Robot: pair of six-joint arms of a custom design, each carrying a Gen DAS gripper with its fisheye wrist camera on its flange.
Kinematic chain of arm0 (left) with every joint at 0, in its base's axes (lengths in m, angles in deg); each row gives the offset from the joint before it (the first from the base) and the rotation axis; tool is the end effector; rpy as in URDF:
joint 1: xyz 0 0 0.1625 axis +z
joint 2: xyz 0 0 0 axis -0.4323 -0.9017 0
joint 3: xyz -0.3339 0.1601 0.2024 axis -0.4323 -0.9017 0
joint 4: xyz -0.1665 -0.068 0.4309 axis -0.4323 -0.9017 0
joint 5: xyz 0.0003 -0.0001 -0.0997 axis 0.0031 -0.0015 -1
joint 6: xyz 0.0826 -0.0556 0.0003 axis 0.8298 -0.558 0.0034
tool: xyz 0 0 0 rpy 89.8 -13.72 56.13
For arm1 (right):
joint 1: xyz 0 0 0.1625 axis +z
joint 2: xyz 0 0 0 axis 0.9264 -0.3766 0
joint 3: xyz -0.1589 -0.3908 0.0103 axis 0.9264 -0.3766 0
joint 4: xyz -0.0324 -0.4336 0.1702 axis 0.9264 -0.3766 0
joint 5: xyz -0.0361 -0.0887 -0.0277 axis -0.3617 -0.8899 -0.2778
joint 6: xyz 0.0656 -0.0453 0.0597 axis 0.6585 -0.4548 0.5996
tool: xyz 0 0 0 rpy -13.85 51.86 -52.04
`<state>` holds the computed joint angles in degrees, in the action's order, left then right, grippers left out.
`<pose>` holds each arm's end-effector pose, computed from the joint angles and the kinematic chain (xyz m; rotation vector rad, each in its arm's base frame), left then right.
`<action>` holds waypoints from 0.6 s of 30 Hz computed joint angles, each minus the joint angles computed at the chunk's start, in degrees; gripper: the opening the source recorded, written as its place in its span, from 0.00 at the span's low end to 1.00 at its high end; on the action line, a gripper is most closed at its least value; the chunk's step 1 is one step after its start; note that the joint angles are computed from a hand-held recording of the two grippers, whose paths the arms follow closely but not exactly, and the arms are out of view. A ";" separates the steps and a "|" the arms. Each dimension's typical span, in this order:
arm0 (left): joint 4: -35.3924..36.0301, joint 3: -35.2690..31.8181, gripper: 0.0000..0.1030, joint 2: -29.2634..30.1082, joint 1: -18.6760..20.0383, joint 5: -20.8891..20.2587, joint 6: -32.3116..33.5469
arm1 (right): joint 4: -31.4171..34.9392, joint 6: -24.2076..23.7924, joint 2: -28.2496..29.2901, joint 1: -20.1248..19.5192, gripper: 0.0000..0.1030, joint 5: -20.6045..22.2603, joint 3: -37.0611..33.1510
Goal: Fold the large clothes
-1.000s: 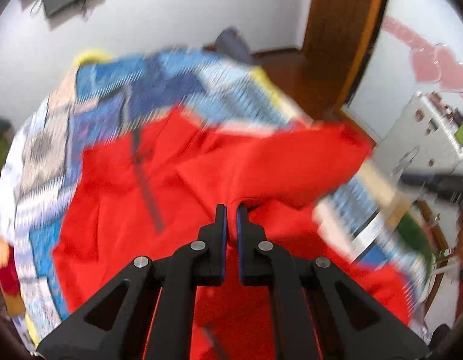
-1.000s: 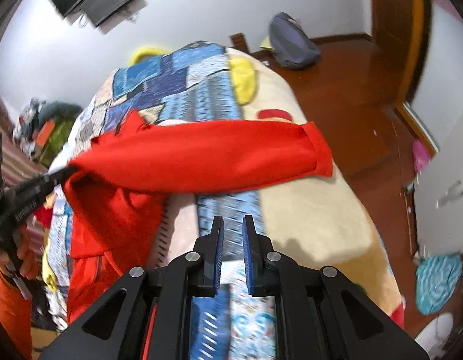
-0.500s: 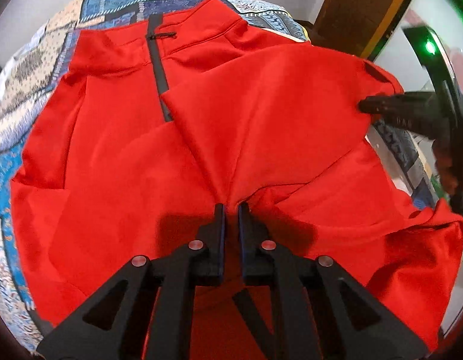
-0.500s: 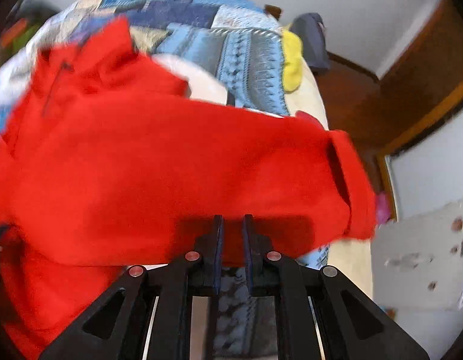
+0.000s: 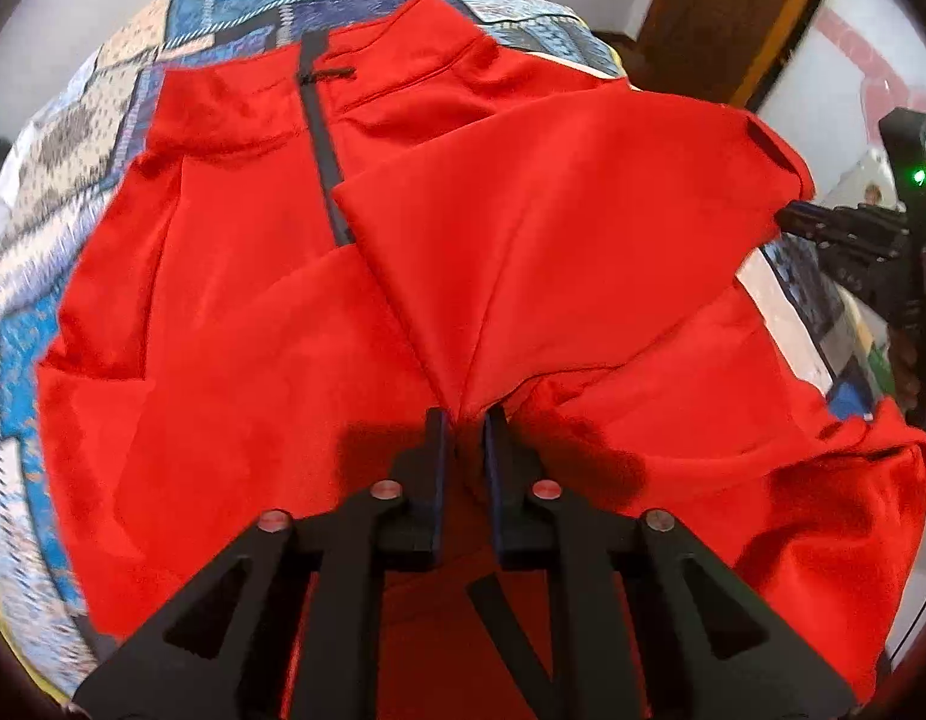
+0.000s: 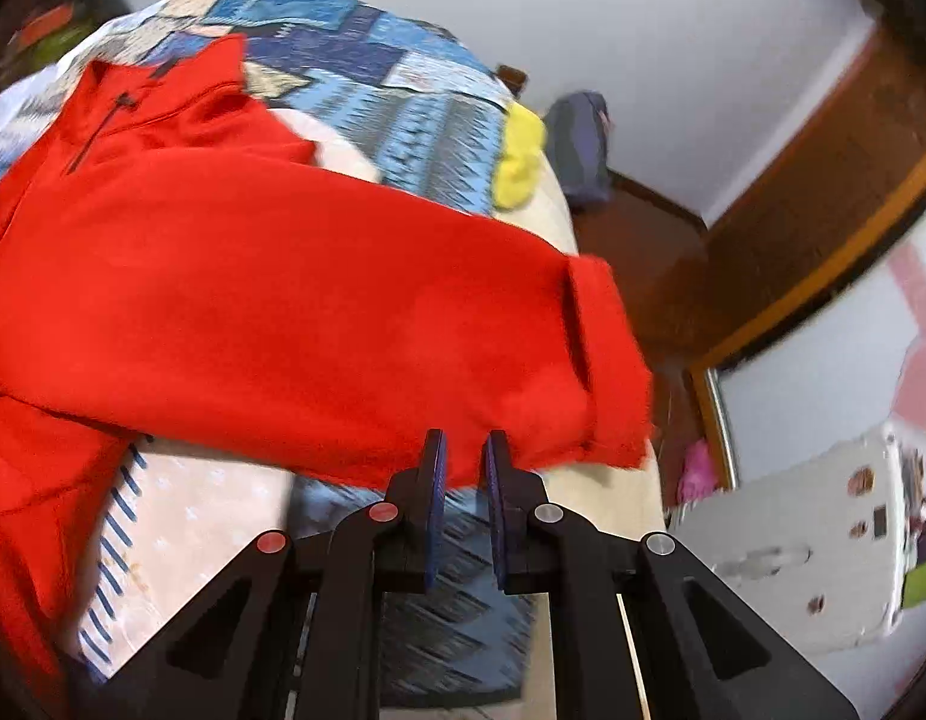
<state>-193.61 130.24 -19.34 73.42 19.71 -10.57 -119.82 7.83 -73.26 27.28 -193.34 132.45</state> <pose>-0.3564 -0.6612 0.1095 1.0559 2.4176 -0.0574 0.0943 -0.5645 0.3407 -0.0130 -1.9204 0.5673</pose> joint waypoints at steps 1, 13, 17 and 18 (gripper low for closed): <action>0.13 -0.14 0.13 -0.18 -0.80 1.05 0.72 | 3.93 3.25 -2.00 -0.14 0.07 1.34 0.63; -2.41 -11.85 0.81 10.04 -9.18 -3.68 9.10 | 17.01 21.06 -24.75 -1.11 0.07 19.42 9.30; 4.39 -21.11 0.81 19.15 -9.78 -8.88 6.33 | 18.92 23.68 -26.87 -1.66 0.07 20.66 9.71; 6.42 -23.57 0.81 21.36 -9.75 -10.42 5.96 | 18.58 23.36 -27.39 -1.80 0.07 20.87 10.15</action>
